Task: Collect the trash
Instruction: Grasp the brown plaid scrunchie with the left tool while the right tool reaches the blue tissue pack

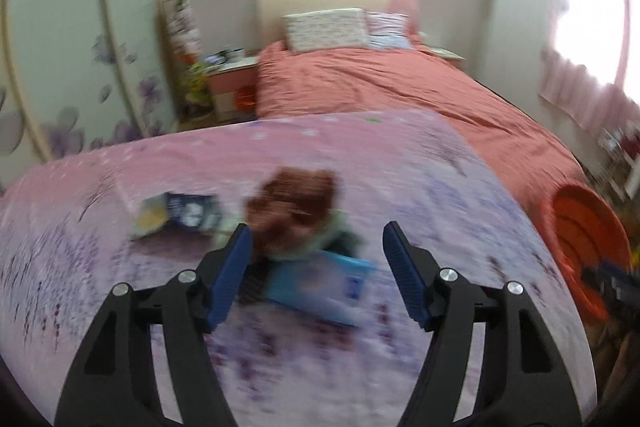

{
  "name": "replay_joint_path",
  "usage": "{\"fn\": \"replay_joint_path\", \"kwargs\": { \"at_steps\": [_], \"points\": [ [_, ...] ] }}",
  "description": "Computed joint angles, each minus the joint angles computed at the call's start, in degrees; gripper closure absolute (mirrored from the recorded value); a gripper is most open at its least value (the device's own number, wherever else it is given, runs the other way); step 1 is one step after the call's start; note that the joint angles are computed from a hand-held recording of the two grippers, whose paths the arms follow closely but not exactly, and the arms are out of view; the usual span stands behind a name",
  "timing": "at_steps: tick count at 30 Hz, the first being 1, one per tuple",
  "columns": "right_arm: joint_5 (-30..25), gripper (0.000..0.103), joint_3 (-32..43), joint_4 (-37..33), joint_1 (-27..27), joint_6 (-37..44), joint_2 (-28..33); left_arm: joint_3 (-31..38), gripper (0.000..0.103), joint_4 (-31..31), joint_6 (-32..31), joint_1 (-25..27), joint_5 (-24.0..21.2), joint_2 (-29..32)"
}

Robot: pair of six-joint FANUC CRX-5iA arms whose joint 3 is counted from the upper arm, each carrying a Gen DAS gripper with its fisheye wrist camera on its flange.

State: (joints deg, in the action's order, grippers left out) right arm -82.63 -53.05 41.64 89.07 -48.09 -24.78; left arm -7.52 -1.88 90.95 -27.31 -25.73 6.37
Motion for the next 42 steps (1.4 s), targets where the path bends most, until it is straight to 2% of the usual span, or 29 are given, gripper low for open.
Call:
{"fn": "replay_joint_path", "kwargs": {
  "at_steps": [2, 4, 6, 8, 9, 11, 15, 20, 25, 27, 29, 34, 39, 42],
  "points": [
    [3.57, 0.04, 0.94, 1.23, -2.19, 1.68, 2.11, 1.09, 0.038, 0.41, 0.03, 1.11, -1.12, 0.88],
    [5.65, 0.04, 1.99, 2.0, -3.47, 2.83, 3.96, 2.66, 0.047, 0.78, -0.24, 1.63, -2.47, 2.49],
    [7.26, 0.04, 3.01, 2.48, -4.41, 4.22, 5.45, 2.71, 0.064, 5.41, -5.09, 2.64, -3.05, 3.98],
    [8.9, 0.04, 4.16, 3.0, -5.44, 5.59, 7.19, 2.59, 0.076, 6.89, -7.09, 2.79, -3.22, 4.54],
    [9.43, 0.04, 4.51, 3.16, -5.7, 6.02, 7.7, 2.29, 0.08, 6.26, -6.47, 2.53, -2.97, 4.37],
    [11.29, 0.04, 5.65, 3.94, -7.07, 7.23, 9.37, 0.14, 0.086, 9.78, -9.62, 3.72, -1.96, 3.55],
    [14.76, 0.04, 7.13, 5.63, -8.89, 9.05, 11.87, -5.83, 0.09, 16.07, -16.39, 7.08, 0.14, 0.13],
    [20.92, 0.04, 9.94, 7.82, -12.44, 12.0, 16.31, -11.96, 0.09, 19.52, -21.07, 12.28, 0.84, -3.81],
    [27.51, 0.04, 13.07, 10.8, -16.03, 13.82, 20.85, -12.72, 0.09, 14.52, -18.79, 15.58, -0.89, -4.18],
    [29.06, 0.04, 14.98, 11.75, -17.06, 14.59, 23.05, -12.36, 0.085, 13.08, -17.74, 16.19, -1.71, -3.8],
    [30.77, 0.033, 16.61, 13.1, -18.34, 14.76, 24.93, -11.89, 0.084, 11.9, -16.74, 16.59, -2.29, -3.3],
    [30.51, 0.021, 21.12, 14.89, -20.12, 13.3, 29.8, -13.02, 0.08, 16.08, -19.48, 17.8, -1.74, -2.83],
    [29.04, 0.02, 26.05, 11.82, -21.71, 14.39, 33.9, -14.64, 0.079, 20.75, -23.06, 18.5, -1.16, -2.78],
    [28.25, 0.015, 28.19, 10.33, -22.33, 14.37, 35.65, -15.23, 0.077, 22.95, -24.55, 19.0, -1.26, -2.79]
  ]
}}
